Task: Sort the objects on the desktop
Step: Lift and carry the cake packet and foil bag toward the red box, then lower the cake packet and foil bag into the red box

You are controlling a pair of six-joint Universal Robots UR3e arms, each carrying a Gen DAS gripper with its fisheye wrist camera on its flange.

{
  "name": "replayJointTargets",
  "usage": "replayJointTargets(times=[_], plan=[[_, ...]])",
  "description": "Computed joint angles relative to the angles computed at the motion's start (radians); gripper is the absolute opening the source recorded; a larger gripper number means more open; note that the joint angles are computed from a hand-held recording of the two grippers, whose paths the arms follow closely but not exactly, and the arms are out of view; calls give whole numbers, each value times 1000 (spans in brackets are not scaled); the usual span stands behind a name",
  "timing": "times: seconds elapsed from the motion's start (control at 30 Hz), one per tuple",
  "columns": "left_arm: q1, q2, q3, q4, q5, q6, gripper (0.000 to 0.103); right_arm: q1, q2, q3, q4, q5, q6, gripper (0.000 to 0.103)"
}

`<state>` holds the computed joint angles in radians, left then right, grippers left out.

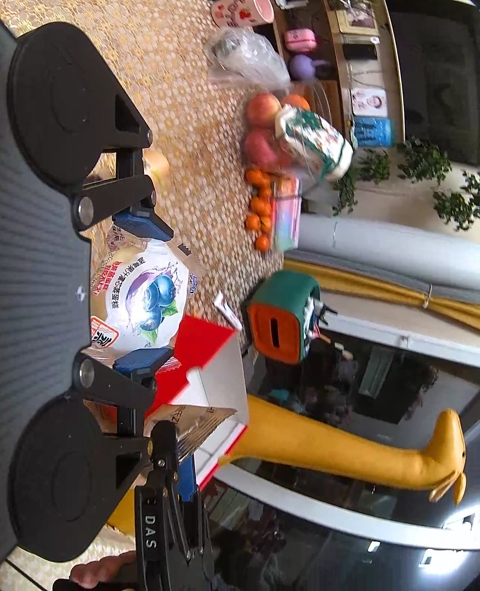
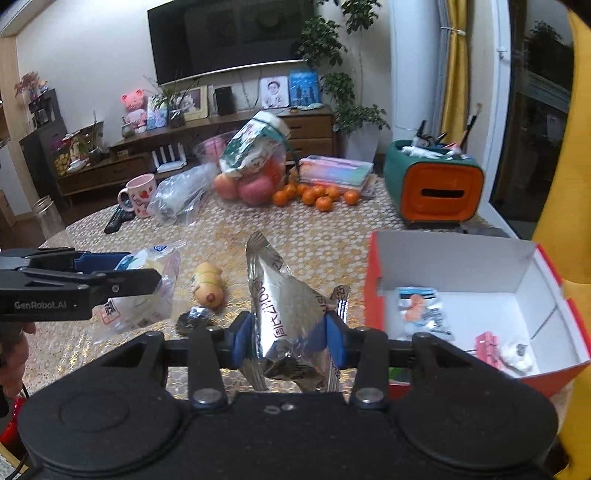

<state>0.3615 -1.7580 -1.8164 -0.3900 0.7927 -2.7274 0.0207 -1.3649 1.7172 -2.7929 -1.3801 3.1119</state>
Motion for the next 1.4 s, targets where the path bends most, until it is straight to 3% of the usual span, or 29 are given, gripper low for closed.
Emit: replayJointTargets(times=[0.4,0.83,1.4], plan=[[-196,-98,148,21,46,-82,60,-158,-100,111,-25,47,-42,41],[-404,-318,451,-22,134,-129,60,-353,-112,170,-56,126,-74,41],[-576,-670,1009,-278,258,-101,60,-505,33,95,-77,159,-70,42]])
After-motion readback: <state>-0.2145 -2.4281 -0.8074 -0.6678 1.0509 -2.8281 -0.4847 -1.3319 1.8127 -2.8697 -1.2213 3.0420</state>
